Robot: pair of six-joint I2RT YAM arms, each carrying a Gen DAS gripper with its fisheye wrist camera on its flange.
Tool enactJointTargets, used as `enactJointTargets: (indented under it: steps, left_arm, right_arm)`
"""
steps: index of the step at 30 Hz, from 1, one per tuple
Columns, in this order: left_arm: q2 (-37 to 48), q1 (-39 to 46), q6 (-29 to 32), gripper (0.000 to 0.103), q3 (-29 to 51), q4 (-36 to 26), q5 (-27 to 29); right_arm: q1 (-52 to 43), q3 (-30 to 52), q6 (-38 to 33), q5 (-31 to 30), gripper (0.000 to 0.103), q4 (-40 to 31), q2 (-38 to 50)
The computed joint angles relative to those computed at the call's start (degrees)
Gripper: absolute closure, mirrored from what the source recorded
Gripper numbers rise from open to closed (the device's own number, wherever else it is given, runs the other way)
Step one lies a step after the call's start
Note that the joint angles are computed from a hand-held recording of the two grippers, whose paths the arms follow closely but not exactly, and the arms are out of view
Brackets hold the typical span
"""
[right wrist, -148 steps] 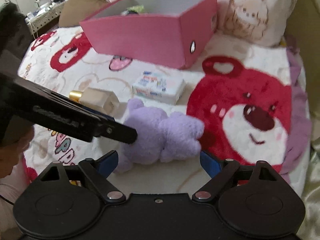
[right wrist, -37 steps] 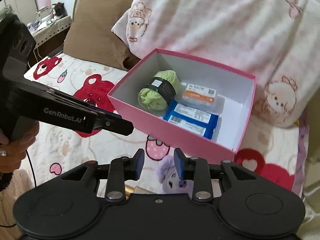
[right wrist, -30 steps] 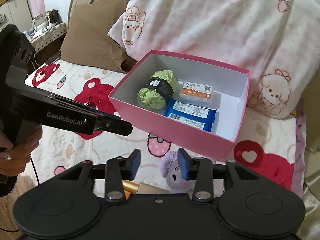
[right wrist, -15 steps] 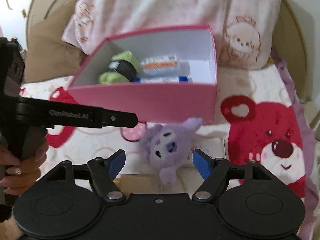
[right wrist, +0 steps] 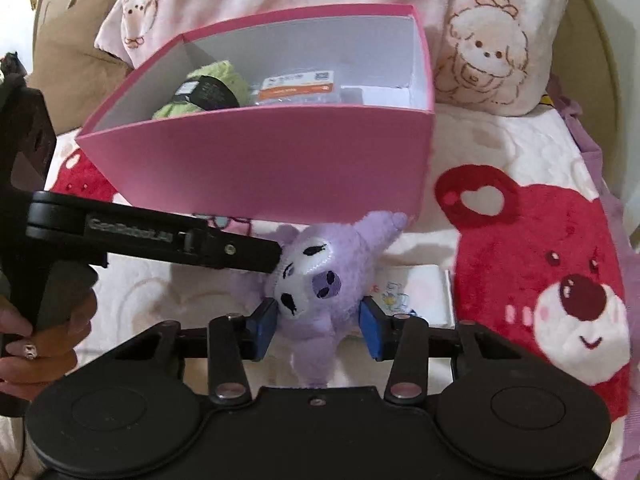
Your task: Organize objects
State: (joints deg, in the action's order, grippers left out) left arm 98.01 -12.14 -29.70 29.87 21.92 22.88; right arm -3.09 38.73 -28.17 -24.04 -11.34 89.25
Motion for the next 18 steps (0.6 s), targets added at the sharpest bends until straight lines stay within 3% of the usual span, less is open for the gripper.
enactJointTargets:
  steps: [5,9,15,18]
  left_arm:
    - [2.64,-2.65,-4.61,0.041,-0.62,5.40,-0.34]
    - [4.81,-2.90,-7.99,0.057,-1.38,10.45,0.99]
    - [4.08,-5.28,-6.58,0.064,-1.70,10.86,-2.30]
    - [1.60,-6.72,-5.06,0.066,-1.16,7.11,-3.91]
  right_arm:
    - [-2.08,1.29,-0.67,-0.97,0.054,0.03,2.55]
    - [-3.94,3.32,-1.01,-4.46,0.055,-1.01,5.57]
    - [-5.04,5.77,-0.29,-7.32,0.057,-2.82,8.62]
    - [-4.62,5.13,-0.44,-6.42,0.057,-3.49,7.27]
